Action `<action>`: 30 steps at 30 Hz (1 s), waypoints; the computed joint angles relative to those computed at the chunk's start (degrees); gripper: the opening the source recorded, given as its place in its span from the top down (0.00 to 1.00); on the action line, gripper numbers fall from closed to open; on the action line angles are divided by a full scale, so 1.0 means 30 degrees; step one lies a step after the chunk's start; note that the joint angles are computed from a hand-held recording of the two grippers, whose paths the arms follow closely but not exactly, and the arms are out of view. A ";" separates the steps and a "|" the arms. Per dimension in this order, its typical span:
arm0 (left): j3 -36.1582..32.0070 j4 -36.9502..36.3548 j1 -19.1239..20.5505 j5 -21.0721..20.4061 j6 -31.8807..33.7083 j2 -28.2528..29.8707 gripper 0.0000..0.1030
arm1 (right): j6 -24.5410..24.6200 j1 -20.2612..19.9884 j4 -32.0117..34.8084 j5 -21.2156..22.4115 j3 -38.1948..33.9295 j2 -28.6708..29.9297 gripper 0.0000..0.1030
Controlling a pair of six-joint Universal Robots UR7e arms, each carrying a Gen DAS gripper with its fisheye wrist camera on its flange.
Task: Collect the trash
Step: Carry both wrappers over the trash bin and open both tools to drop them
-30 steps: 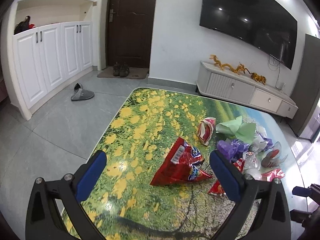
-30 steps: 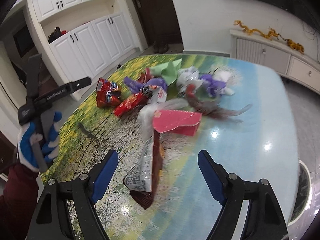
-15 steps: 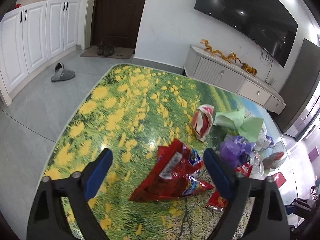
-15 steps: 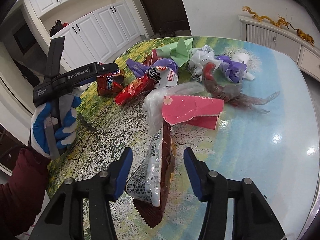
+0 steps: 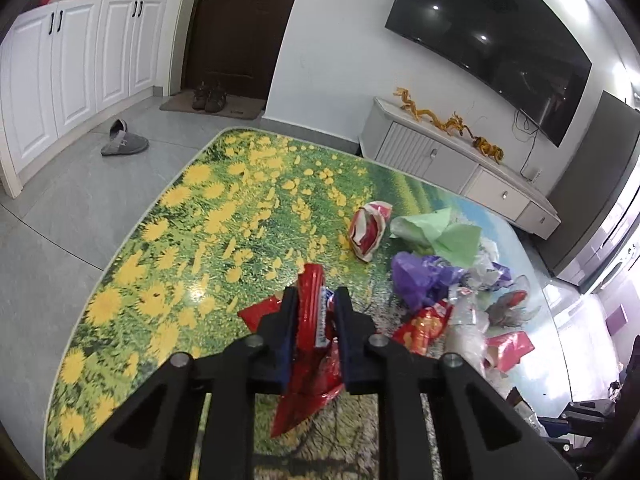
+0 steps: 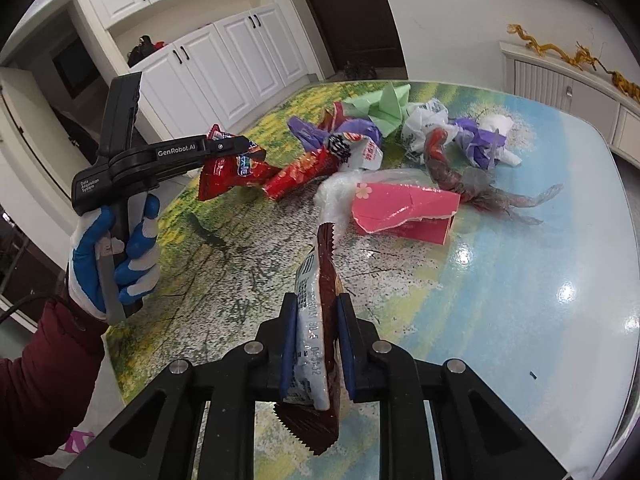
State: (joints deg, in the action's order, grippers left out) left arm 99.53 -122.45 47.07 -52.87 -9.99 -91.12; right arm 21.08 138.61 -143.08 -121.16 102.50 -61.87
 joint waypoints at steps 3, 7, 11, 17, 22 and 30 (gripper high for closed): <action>0.0240 0.0408 -0.0922 0.0917 -0.0461 -0.0663 0.84 | -0.0476 0.0138 -0.0754 0.0210 0.0331 -0.0319 0.83; 0.0215 0.0920 -0.2129 0.1557 -0.1158 -0.1267 0.84 | -0.0877 0.0360 -0.1824 0.0258 0.0836 -0.0896 0.83; -0.0091 0.1055 -0.3455 0.1293 -0.1141 -0.1109 0.84 | -0.0863 0.0513 -0.2981 -0.0447 0.1311 -0.1614 0.83; -0.0538 0.0266 -0.4814 -0.0431 -0.0646 0.0689 0.84 | 0.0147 0.0520 -0.4322 -0.3125 0.2853 -0.3954 0.83; -0.1001 -0.0624 -0.5714 -0.2874 -0.0235 0.3305 0.84 | 0.1924 0.0176 -0.4595 -0.6167 0.4683 -0.6792 0.83; -0.2101 -0.1627 -0.6742 -0.6401 -0.0289 0.8009 0.84 | 0.7099 -0.0922 0.0822 -1.0414 0.6973 -1.1354 0.83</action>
